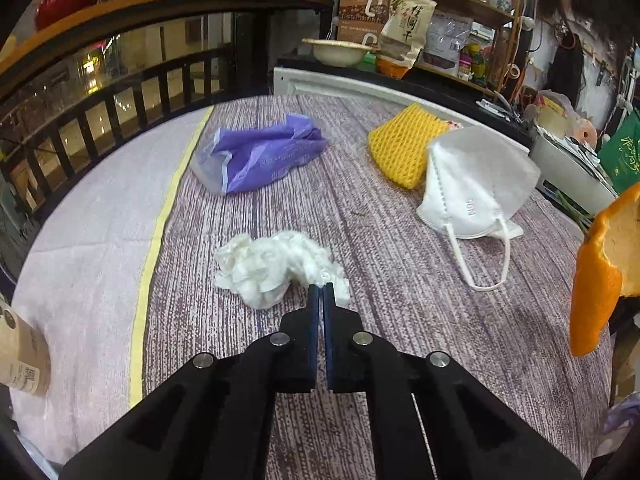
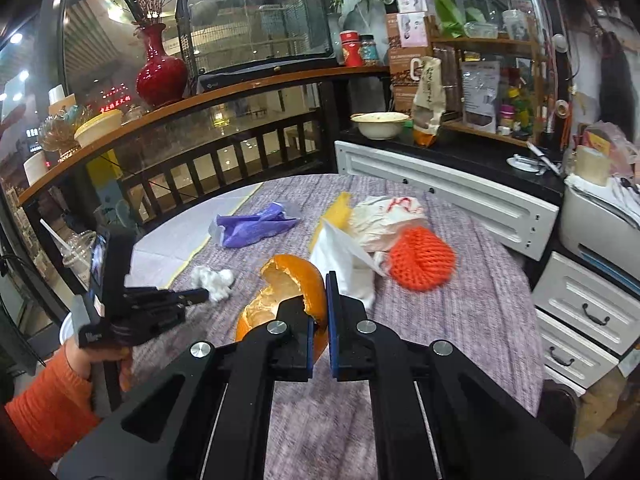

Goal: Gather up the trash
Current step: 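Grasp the white tissue with the left tool while the right tool grasps the orange peel, then carry both items to the bin while the right tool drops the orange peel inside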

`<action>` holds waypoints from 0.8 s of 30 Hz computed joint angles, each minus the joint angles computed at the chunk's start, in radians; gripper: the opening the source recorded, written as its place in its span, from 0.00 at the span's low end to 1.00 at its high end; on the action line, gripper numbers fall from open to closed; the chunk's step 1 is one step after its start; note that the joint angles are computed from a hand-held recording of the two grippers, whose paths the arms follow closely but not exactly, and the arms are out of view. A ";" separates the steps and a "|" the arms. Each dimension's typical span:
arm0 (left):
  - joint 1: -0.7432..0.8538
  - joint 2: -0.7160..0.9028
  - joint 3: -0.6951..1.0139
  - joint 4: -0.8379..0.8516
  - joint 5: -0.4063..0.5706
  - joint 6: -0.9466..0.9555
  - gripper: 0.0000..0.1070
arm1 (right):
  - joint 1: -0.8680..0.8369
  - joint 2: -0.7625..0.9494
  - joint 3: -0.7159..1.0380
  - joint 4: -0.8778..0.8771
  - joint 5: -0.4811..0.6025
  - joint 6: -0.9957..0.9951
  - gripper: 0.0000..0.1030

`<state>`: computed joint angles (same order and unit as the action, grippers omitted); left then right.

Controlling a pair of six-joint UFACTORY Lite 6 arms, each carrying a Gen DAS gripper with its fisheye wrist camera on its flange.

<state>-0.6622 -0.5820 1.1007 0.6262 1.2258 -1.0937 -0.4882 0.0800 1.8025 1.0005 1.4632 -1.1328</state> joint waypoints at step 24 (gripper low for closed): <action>0.142 0.164 -0.001 0.029 -0.033 0.042 0.50 | -0.401 0.274 0.259 0.048 0.175 -0.071 0.06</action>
